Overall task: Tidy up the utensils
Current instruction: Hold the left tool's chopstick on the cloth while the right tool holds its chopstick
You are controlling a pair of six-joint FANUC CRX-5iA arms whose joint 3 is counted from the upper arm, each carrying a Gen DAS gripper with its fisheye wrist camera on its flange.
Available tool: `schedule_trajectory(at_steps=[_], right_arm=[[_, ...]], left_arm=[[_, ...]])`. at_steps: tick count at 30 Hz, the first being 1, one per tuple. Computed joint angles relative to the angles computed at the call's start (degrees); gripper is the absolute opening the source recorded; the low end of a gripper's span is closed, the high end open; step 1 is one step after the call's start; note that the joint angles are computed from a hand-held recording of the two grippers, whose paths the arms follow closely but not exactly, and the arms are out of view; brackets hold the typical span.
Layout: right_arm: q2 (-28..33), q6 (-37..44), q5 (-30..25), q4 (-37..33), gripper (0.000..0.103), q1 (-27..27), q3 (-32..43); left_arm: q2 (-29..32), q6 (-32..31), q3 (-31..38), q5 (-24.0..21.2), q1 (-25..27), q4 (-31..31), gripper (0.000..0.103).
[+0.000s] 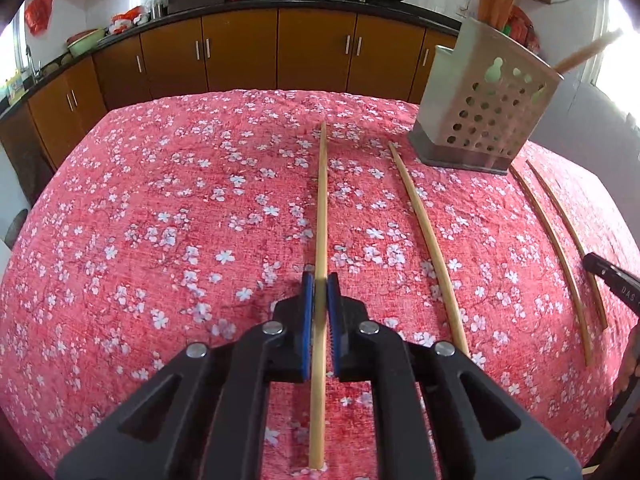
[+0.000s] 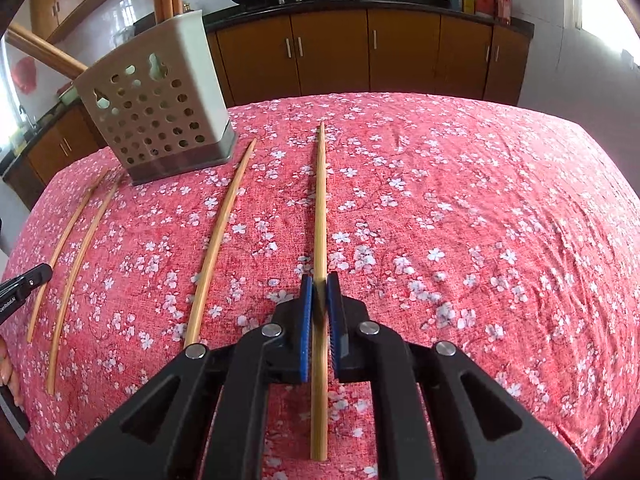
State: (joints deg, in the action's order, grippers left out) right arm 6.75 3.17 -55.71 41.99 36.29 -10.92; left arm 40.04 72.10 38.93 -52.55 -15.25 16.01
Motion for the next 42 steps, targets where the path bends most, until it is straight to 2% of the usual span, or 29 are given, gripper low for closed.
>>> schedule_trajectory(at_steps=[4,10,17,42], right_arm=[[0.09,-0.23,0.19,-0.08,0.009,0.03,0.15],[1.18,0.7,-1.46,-0.07,0.009,0.33,1.44],[0.91,0.49,-1.06,-0.16,0.009,0.27,1.22],[0.27,0.35,-0.51,-0.2,0.009,-0.05,0.43]], left_arm=[[-0.48,-0.37,-1.02,0.23,0.34,1.19,0.01],[-0.14,0.56,0.01,-0.09,-0.18,-0.5,0.01],[-0.01,-0.42,-1.02,-0.03,0.64,3.59,0.01],[0.02,-0.02,-0.93,-0.16,0.59,3.58,0.01]])
